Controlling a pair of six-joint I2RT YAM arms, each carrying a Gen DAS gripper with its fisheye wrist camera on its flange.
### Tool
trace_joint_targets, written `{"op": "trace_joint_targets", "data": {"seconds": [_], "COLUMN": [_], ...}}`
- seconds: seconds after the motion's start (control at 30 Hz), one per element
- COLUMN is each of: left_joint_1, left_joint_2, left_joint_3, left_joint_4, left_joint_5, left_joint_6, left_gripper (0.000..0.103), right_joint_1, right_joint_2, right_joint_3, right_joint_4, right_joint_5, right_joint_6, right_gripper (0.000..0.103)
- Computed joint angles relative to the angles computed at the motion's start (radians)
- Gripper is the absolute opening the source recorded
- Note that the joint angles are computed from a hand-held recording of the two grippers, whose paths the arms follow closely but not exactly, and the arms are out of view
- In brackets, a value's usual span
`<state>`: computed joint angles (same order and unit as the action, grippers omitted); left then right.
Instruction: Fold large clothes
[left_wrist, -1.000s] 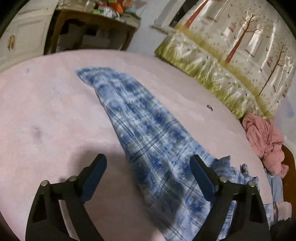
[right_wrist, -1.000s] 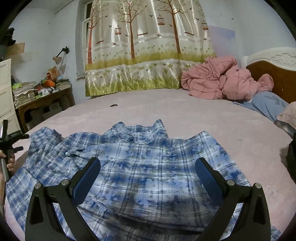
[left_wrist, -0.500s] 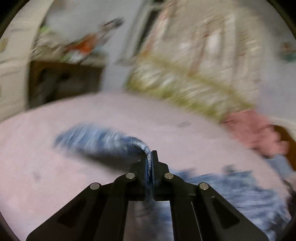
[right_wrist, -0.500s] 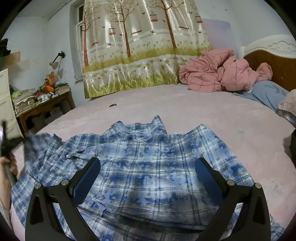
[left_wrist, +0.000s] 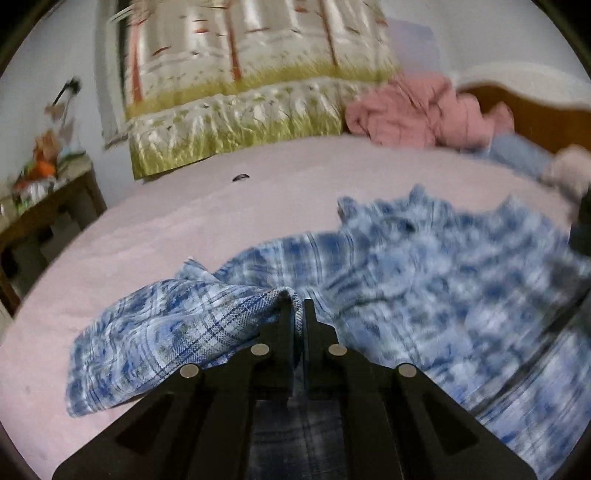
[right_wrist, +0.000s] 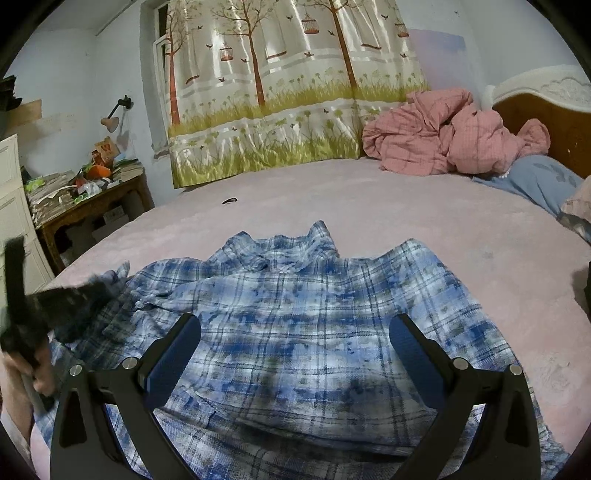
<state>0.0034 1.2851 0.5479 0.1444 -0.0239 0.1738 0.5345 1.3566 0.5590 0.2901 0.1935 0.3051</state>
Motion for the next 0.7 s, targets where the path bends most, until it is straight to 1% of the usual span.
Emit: {"op": "trace_joint_targets", "data": {"seconds": [0.07, 0.1, 0.13, 0.17, 0.2, 0.23, 0.27, 0.3, 0.33, 0.37, 0.4, 0.47, 0.5, 0.57, 0.63, 0.7], "left_joint_1": [-0.009, -0.007, 0.002, 0.019, 0.034, 0.053, 0.078, 0.091, 0.138, 0.189, 0.247, 0.362, 0.414, 0.470, 0.519, 0.557], "left_joint_2": [-0.016, -0.020, -0.030, -0.041, -0.056, -0.092, -0.148, -0.174, -0.224, -0.251, -0.258, -0.215, -0.172, -0.080, 0.053, 0.197], "left_joint_3": [-0.010, -0.006, -0.004, 0.003, 0.008, 0.000, -0.028, -0.037, -0.053, -0.058, -0.056, -0.025, 0.007, 0.068, 0.167, 0.277], "left_joint_4": [-0.003, -0.012, -0.030, -0.058, -0.082, -0.087, -0.064, -0.036, -0.021, -0.012, 0.000, 0.009, -0.006, -0.033, -0.111, -0.222], "left_joint_5": [0.004, 0.017, 0.037, 0.071, 0.099, 0.118, 0.128, 0.133, 0.175, 0.216, 0.255, 0.319, 0.321, 0.249, 0.184, 0.168], "left_joint_6": [0.003, 0.000, -0.005, -0.009, -0.013, -0.023, -0.041, -0.059, -0.073, -0.093, -0.122, -0.173, -0.185, -0.210, -0.238, -0.252], "left_gripper": [0.003, 0.006, 0.011, 0.028, 0.060, 0.075, 0.091, 0.094, 0.094, 0.098, 0.102, 0.102, 0.102, 0.102, 0.102, 0.102], "right_joint_1": [-0.012, -0.017, -0.022, -0.028, -0.032, -0.033, -0.032, -0.034, -0.033, -0.032, -0.033, -0.033, -0.033, -0.032, -0.033, -0.033], "right_joint_2": [0.009, 0.013, 0.017, 0.020, 0.023, 0.026, 0.027, 0.027, 0.027, 0.028, 0.027, 0.030, 0.029, 0.027, 0.027, 0.026], "right_joint_3": [0.005, 0.007, 0.009, 0.010, 0.011, 0.012, 0.013, 0.014, 0.014, 0.013, 0.014, 0.015, 0.015, 0.014, 0.014, 0.014], "right_joint_4": [-0.006, -0.008, -0.010, -0.012, -0.012, -0.014, -0.014, -0.017, -0.015, -0.014, -0.014, -0.014, -0.016, -0.017, -0.015, -0.016], "right_joint_5": [-0.021, -0.027, -0.031, -0.038, -0.043, -0.043, -0.042, -0.043, -0.042, -0.039, -0.039, -0.038, -0.038, -0.038, -0.038, -0.040], "right_joint_6": [0.016, 0.023, 0.029, 0.032, 0.033, 0.036, 0.037, 0.037, 0.036, 0.035, 0.034, 0.031, 0.032, 0.035, 0.035, 0.035], "right_gripper": [0.103, 0.103, 0.103, 0.103, 0.103, 0.103, 0.103, 0.103, 0.103, 0.103, 0.103, 0.103, 0.103, 0.103, 0.103, 0.103]}}
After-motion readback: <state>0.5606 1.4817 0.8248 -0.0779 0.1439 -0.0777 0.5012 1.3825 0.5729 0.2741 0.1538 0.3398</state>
